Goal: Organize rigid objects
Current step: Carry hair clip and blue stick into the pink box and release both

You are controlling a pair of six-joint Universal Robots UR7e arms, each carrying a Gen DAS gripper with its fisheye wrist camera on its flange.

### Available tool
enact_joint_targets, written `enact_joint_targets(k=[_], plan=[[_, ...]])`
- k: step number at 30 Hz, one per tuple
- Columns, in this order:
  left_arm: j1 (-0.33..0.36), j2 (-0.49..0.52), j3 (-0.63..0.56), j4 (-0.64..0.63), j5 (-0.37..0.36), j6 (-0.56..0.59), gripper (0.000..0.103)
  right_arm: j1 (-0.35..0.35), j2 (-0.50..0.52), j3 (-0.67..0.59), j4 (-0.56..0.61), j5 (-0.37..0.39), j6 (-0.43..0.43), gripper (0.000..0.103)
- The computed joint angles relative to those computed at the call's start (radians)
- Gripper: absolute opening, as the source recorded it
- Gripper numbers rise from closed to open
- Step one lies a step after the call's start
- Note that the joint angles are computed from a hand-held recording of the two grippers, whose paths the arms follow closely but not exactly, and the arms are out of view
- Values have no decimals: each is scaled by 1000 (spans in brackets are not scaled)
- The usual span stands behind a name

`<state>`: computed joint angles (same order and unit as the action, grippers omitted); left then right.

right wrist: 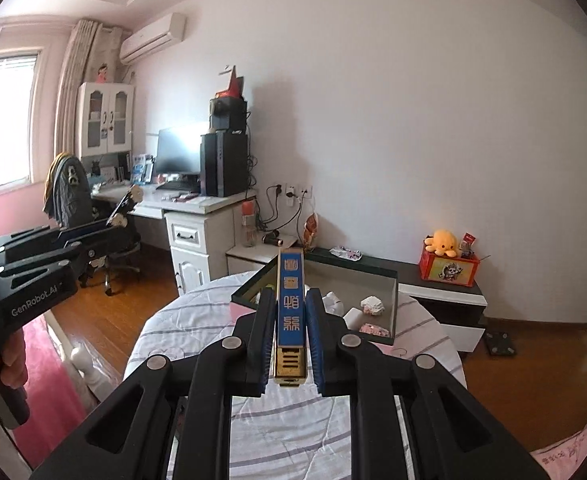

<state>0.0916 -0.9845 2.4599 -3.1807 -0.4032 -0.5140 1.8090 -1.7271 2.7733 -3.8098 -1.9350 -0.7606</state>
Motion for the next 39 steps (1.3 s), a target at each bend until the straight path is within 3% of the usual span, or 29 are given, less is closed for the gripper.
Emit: enact_joint_targets(k=[5, 14, 20, 25, 28, 34, 39], plan=[[10, 11, -11, -21, -4, 26, 19, -19, 24, -4, 0, 5, 3, 15], [-9, -5, -22, 70, 77, -21, 19, -19, 18, -18, -1, 13, -13, 15], [30, 38, -62, -38, 76, 105, 19, -33, 21, -44, 16, 32, -28, 15], [101, 108, -141, -157, 46, 279, 19, -95, 34, -70, 36, 76, -45, 15], [165, 162, -213, -229, -11, 410, 19, -144, 55, -105, 57, 106, -57, 15], [313, 269, -410, -195, -119, 562, 19, -241, 121, -208, 110, 159, -80, 15], [424, 377, -596, -86, -188, 627, 19, -317, 201, -311, 158, 181, -97, 15]])
